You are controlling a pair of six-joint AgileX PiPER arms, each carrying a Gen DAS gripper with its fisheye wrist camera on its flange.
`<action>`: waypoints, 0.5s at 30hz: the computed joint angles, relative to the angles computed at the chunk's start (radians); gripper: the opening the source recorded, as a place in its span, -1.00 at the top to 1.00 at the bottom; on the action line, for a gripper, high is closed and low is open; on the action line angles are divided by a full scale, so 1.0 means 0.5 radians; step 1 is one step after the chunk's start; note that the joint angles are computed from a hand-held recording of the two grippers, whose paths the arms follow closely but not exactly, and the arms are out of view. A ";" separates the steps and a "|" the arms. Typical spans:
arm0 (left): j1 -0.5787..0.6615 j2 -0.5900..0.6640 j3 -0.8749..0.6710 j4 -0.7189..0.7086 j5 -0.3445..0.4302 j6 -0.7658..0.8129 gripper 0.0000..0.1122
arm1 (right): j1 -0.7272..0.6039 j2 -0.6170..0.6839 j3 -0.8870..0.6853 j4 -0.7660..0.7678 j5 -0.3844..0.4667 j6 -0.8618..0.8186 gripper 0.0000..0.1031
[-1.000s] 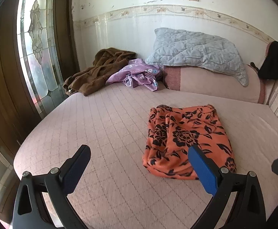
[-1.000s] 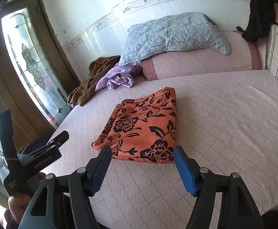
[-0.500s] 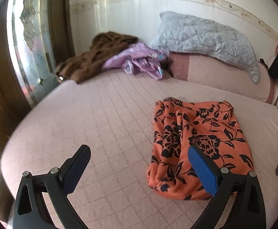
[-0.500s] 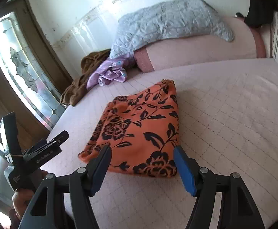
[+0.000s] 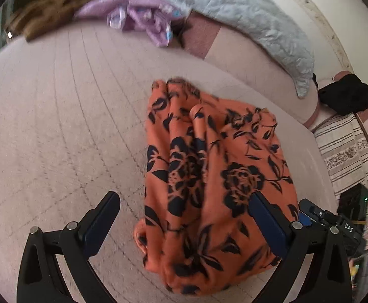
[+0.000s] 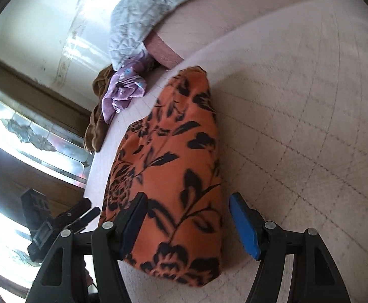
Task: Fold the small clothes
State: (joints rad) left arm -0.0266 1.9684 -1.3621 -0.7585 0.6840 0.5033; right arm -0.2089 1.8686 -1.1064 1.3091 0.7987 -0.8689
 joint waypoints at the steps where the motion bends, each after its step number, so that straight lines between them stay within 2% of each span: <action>1: 0.020 0.062 -0.067 -0.027 0.084 0.000 -0.81 | -0.010 0.046 -0.020 0.032 0.029 -0.020 -0.38; 2: 0.050 0.178 -0.190 -0.064 0.240 -0.023 -0.81 | -0.019 0.093 -0.046 0.057 0.067 -0.037 -0.38; 4: 0.079 0.319 -0.329 -0.102 0.415 -0.071 -0.81 | -0.040 0.211 -0.106 0.107 0.172 -0.049 -0.38; 7: 0.089 0.315 -0.306 -0.205 0.430 0.020 -0.81 | -0.071 0.358 -0.152 0.249 0.324 -0.106 -0.36; 11: 0.068 0.343 -0.308 -0.286 0.487 0.097 -0.80 | -0.028 0.446 -0.272 0.258 0.379 -0.090 -0.35; 15: 0.051 0.402 -0.383 -0.332 0.532 0.111 -0.79 | 0.076 0.543 -0.495 0.149 0.333 0.052 -0.38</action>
